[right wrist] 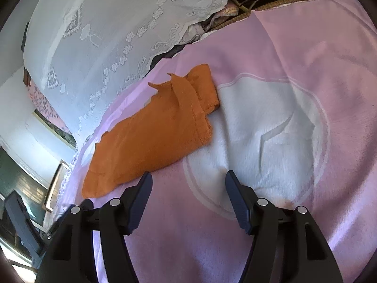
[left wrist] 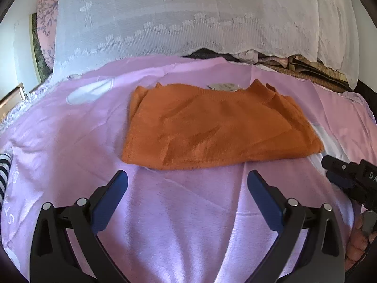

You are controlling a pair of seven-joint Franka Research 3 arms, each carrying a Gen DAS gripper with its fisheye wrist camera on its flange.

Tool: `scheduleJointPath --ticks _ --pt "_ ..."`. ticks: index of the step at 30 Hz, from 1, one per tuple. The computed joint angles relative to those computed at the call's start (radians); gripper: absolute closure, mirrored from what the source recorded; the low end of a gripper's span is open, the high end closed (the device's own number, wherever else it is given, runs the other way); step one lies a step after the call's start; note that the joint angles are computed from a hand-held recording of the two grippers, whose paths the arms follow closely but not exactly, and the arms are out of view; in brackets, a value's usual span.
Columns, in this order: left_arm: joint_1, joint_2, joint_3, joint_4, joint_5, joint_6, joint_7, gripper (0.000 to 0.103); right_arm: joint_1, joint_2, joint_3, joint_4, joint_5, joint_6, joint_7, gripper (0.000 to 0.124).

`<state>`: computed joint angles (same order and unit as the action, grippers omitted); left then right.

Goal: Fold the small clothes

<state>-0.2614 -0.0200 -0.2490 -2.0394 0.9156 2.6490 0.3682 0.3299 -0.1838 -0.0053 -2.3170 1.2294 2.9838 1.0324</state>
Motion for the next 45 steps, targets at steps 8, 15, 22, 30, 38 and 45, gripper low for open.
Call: scheduleJointPath --ticks 8,15,22,30,38,45 --pt "0.010 0.040 0.021 0.038 -0.037 0.016 -0.022 0.004 -0.020 0.039 -0.013 0.065 0.266 -0.042 -0.186 0.059" --pt "-0.005 0.123 0.036 0.126 -0.072 0.023 0.040 0.004 -0.061 0.092 0.018 0.124 0.297 -0.037 -0.201 0.059" --pt "-0.031 0.196 0.053 0.210 -0.132 -0.012 0.110 0.004 -0.085 0.170 0.034 0.202 0.167 -0.035 -0.089 0.059" --pt "-0.066 0.270 0.087 0.311 -0.135 -0.065 0.121 0.004 -0.118 0.268 0.056 0.306 -0.008 -0.058 0.040 0.062" --pt "-0.085 0.314 0.098 0.374 -0.164 -0.130 0.159 0.004 -0.153 0.298 0.081 0.332 -0.062 -0.070 0.098 0.092" --pt "-0.101 0.326 0.102 0.395 -0.154 -0.175 0.175 0.004 -0.147 0.294 0.091 0.323 -0.069 -0.039 0.076 0.092"
